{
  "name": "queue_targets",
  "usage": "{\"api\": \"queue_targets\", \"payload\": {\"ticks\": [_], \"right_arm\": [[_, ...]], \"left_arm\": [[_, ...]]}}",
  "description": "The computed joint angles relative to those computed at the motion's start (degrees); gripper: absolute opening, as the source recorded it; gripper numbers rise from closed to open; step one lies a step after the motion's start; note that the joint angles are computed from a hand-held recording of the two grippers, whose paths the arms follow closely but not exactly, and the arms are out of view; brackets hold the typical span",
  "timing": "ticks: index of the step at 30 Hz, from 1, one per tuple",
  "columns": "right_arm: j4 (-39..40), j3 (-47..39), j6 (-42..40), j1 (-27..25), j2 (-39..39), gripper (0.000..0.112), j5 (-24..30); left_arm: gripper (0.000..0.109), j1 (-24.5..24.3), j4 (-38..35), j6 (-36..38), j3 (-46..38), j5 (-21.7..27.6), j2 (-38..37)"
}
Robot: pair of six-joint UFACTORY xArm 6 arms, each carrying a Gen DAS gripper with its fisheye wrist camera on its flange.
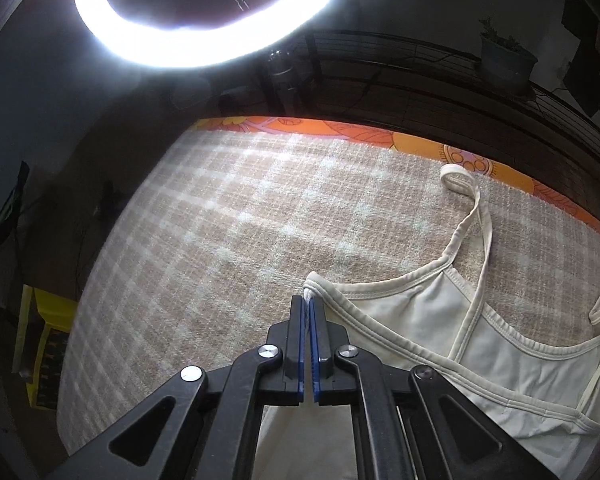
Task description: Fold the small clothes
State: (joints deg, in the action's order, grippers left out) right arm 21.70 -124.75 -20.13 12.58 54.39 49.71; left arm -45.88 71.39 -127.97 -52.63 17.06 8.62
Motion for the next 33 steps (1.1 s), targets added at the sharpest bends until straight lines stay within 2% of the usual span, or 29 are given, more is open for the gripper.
{"api": "queue_targets", "payload": {"ticks": [3, 9, 14, 17, 21, 26, 29, 31, 33], "right_arm": [[3.24, 4.31, -2.81, -1.66, -3.35, 0.0, -1.31], [9.33, 10.28, -8.07, -6.15, -8.29, 0.0, -1.0], [11.37, 16.51, -11.92, -10.34, -11.72, 0.0, -2.35], [11.28, 14.91, -11.31, -12.45, -9.81, 0.0, -1.27], [10.26, 12.75, -10.17, -13.25, -7.05, 0.0, -1.4], [9.94, 9.38, -9.48, -12.39, -3.47, 0.0, -0.67], [10.48, 8.02, -10.05, -11.82, -1.81, 0.0, -0.05], [10.13, 8.12, -10.1, -11.54, -1.65, 0.001, -0.17], [11.07, 9.92, -11.06, -11.86, -3.19, 0.007, -0.29]], "left_arm": [[0.0, -0.76, 0.98, 0.97, -1.87, -0.62, 0.77], [0.0, -3.33, -0.06, 8.16, -7.57, -1.94, 4.02], [0.0, -5.23, -7.31, 18.82, -13.0, -3.91, 8.6], [0.0, -5.69, -14.03, 25.37, -16.08, -5.5, 12.06], [0.0, -6.73, -20.78, 31.95, -20.2, -4.43, 15.84], [0.0, -8.21, -24.64, 36.23, -23.53, -0.73, 18.53], [0.0, -8.48, -25.56, 37.88, -23.18, -0.14, 18.46], [0.007, -8.81, -26.32, 39.24, -22.6, 1.19, 17.87], [0.028, -8.85, -25.55, 38.29, -21.21, 0.73, 16.77]]}}
